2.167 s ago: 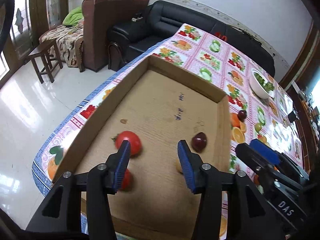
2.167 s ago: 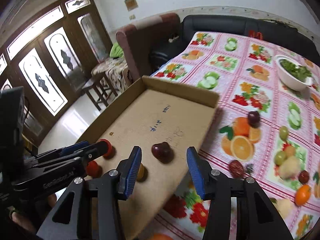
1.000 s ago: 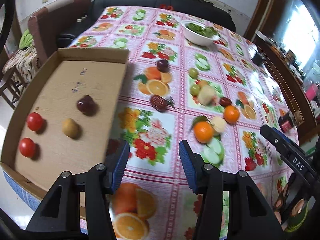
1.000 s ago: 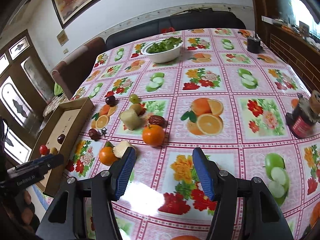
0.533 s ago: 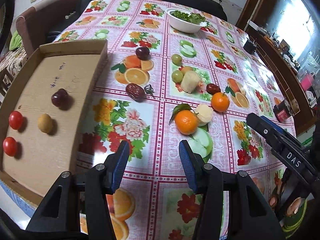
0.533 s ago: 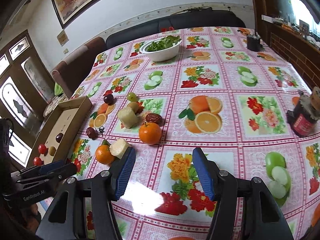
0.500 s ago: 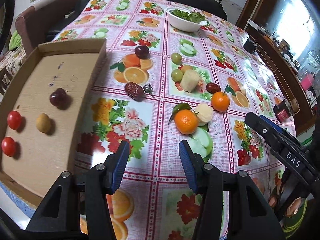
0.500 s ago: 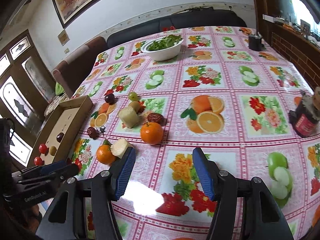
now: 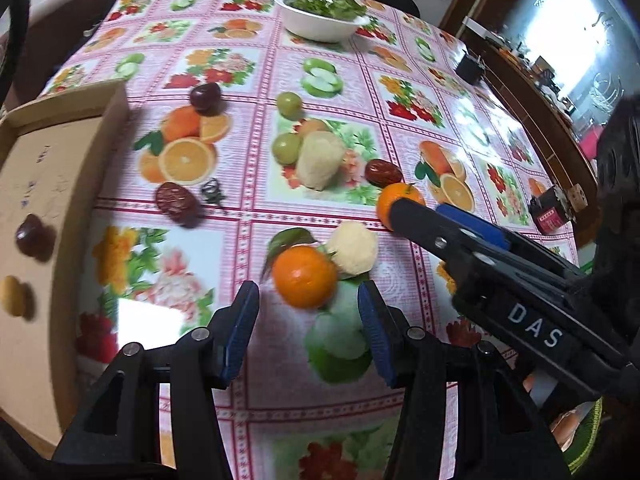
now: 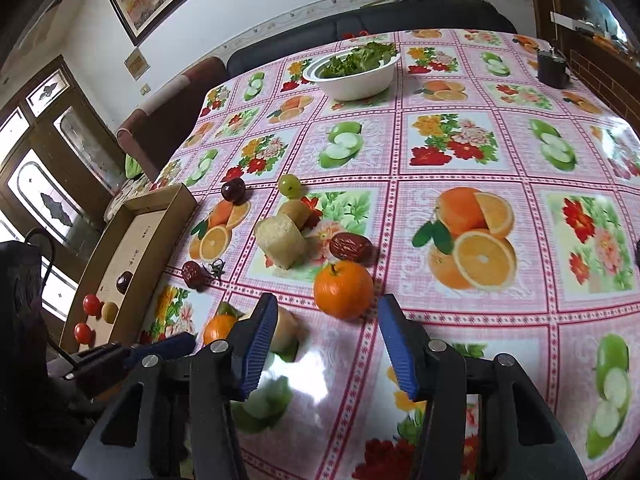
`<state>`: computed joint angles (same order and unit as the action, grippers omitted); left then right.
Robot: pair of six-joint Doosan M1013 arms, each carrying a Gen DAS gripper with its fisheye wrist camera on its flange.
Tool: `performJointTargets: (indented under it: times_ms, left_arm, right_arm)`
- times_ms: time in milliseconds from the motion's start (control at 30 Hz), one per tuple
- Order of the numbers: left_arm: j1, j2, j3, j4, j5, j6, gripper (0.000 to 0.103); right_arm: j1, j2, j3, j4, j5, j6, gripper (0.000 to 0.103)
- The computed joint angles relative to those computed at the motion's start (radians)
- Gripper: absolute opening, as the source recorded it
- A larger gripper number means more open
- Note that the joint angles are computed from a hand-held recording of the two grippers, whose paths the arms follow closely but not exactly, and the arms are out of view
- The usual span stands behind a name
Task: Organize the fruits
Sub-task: 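Grasp the leafy mandarin with the left tool while the right tool grasps another mandarin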
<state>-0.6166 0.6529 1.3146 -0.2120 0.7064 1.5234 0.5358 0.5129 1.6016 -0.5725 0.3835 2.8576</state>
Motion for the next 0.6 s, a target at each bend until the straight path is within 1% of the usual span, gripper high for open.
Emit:
performJointTargets:
  times_ms: [33,67,100,167,233,267,300,367,433,600]
  left_arm:
    - [0.0,0.005,-0.005,-0.005,0.005,0.002,0.05]
    - [0.002,0.011,-0.01,-0.014,0.007,0.005,0.05]
    - [0.004,0.014,-0.011,-0.025,0.001,0.01,0.05]
    - [0.005,0.014,-0.008,-0.026,-0.016,0.012,0.05]
    - [0.007,0.015,-0.008,-0.037,-0.025,0.03,0.049]
    - [0.008,0.015,-0.007,-0.04,-0.03,0.035,0.047]
    - [0.008,0.015,-0.005,-0.032,-0.037,0.032,0.039]
    - [0.009,0.015,-0.005,-0.03,-0.043,0.035,0.033]
    - [0.012,0.015,-0.004,-0.05,-0.039,0.051,0.031]
    - [0.015,-0.007,0.024,-0.059,-0.065,0.054,0.031]
  right_arm:
    - [-0.002,0.005,-0.007,0.015,0.002,-0.018,0.05]
    - [-0.004,0.008,-0.01,0.029,0.001,-0.033,0.046]
    - [-0.008,0.012,-0.015,0.057,-0.002,-0.062,0.046]
    - [-0.009,0.02,-0.026,0.043,0.017,-0.056,0.046]
    - [-0.013,0.022,-0.027,0.044,0.016,-0.057,0.045]
    - [-0.014,0.024,-0.029,0.042,0.024,-0.057,0.044]
    - [-0.015,0.025,-0.03,0.04,0.032,-0.058,0.043]
    - [-0.016,0.029,-0.032,0.042,0.049,-0.062,0.037]
    - [-0.022,0.027,-0.023,0.069,0.027,-0.078,0.037]
    - [-0.014,0.021,-0.017,0.026,0.031,-0.036,0.037]
